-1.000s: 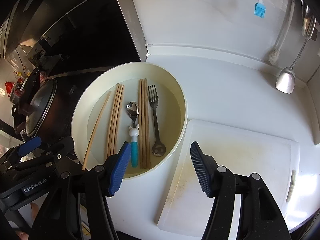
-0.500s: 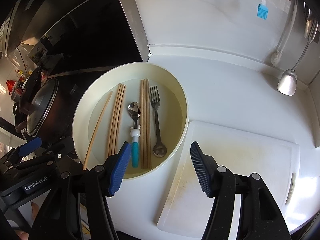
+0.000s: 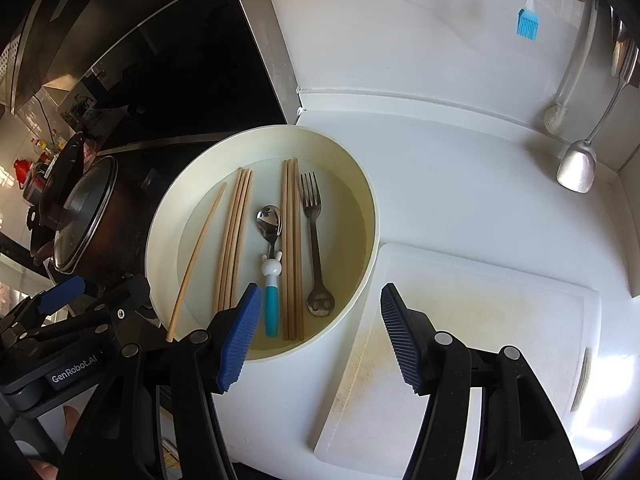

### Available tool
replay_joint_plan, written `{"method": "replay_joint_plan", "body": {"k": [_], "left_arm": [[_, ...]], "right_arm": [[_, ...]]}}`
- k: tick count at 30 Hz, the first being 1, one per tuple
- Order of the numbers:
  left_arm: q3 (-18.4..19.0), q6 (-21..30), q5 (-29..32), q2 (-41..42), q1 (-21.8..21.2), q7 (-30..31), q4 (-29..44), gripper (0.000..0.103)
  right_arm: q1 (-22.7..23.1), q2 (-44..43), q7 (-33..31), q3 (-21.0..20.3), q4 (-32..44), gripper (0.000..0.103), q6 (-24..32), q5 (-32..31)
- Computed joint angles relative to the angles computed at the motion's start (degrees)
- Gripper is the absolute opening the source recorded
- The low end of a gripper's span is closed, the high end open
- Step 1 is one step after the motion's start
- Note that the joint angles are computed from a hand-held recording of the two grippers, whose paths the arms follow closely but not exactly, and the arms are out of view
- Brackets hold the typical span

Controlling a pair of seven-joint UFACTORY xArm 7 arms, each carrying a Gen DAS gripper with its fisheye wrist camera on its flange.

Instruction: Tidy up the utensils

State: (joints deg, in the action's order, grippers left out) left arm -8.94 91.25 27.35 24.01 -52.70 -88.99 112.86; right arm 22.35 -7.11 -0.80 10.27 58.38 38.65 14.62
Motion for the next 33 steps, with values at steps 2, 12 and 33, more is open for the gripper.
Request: {"method": "replay_joint_plan", "body": {"k": [2, 12, 33], "left_arm": [[0.0, -0.02, 0.0, 0.02, 0.0, 0.03, 0.02, 0.097], [-0.04, -0.4, -0.08, -0.28, 0.22, 0.05, -0.51, 0.097], [-0.72, -4.75, 1.26, -2.92, 0.73, 0.26, -5.26, 0.097]], "right_arm": [[0.0, 0.01, 0.14, 0.02, 0.0, 0.059, -0.05, -0.09], [0.02, 0.55, 0.1, 0.04, 0.53, 0.059, 0.14, -0.15], [0.34, 1.03, 0.69, 0.37, 1.07, 0.059, 0.18, -0.68]]}}
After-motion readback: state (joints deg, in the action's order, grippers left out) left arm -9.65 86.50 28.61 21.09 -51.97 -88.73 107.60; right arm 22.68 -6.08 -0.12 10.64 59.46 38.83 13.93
